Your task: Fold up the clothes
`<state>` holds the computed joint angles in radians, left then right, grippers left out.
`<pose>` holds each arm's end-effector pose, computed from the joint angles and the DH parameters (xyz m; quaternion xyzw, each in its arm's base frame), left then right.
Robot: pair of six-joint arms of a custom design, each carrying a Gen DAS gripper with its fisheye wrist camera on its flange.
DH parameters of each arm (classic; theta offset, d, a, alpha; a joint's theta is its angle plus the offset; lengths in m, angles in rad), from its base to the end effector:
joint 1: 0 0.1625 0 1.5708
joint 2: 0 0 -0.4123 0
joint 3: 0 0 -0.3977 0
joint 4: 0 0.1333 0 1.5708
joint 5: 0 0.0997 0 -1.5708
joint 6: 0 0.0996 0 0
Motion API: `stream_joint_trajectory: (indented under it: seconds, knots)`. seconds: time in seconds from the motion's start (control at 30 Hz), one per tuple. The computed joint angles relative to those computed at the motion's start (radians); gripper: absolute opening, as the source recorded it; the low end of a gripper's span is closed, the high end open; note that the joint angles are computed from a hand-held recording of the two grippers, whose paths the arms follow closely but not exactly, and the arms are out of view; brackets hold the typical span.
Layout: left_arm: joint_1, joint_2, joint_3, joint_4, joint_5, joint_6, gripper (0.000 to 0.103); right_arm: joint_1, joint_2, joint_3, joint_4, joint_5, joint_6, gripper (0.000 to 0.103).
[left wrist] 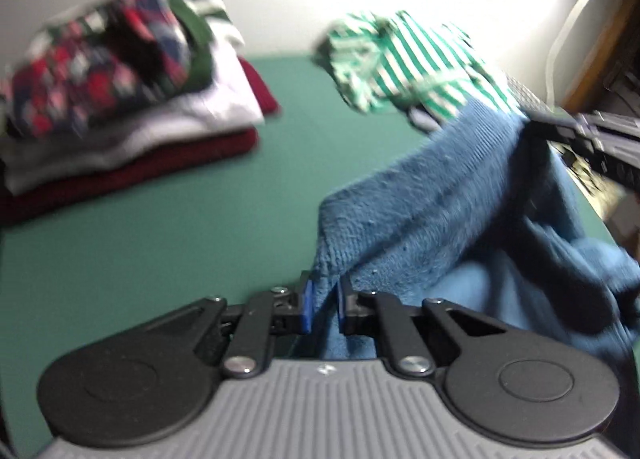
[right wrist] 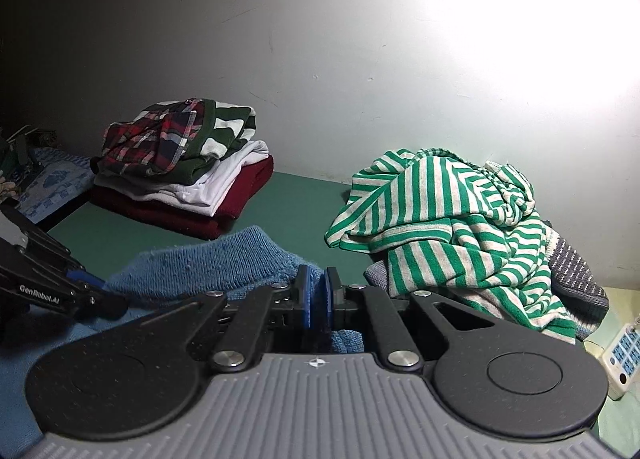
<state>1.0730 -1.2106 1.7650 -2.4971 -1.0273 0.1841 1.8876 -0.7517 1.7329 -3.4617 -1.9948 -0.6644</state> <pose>-0.1276 -0.6218 0.2958 0.2698 0.9088 -0.2171 0.2327 0.2918 -0.5938 0.1365 0.3322 -0.8182 0.3903 0.2604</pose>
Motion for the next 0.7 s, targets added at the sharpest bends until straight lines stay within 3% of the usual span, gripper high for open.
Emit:
stream_joint_trajectory:
  seconds: [0.23, 0.37, 0.53, 0.6, 0.7]
  knots:
    - [-0.049, 0.154, -0.116, -0.15, 0.236, 0.11, 0.014, -0.01, 0.1, -0.137, -0.024, -0.032, -0.003, 0.006]
    - [-0.055, 0.268, -0.142, -0.278, 0.363, 0.273, 0.015, -0.029, 0.183, -0.235, -0.006, -0.085, 0.0, 0.006]
    - [-0.028, 0.345, -0.164, -0.331, 0.401, 0.324, 0.015, -0.05, 0.273, -0.32, -0.044, -0.175, -0.047, 0.0]
    - [-0.023, 0.338, -0.154, -0.362, 0.377, 0.338, 0.015, -0.065, 0.263, -0.324, 0.006, -0.176, 0.019, 0.0]
    - [-0.008, 0.278, -0.141, -0.304, 0.308, 0.296, 0.03, -0.082, 0.221, -0.286, 0.046, -0.144, 0.105, 0.0]
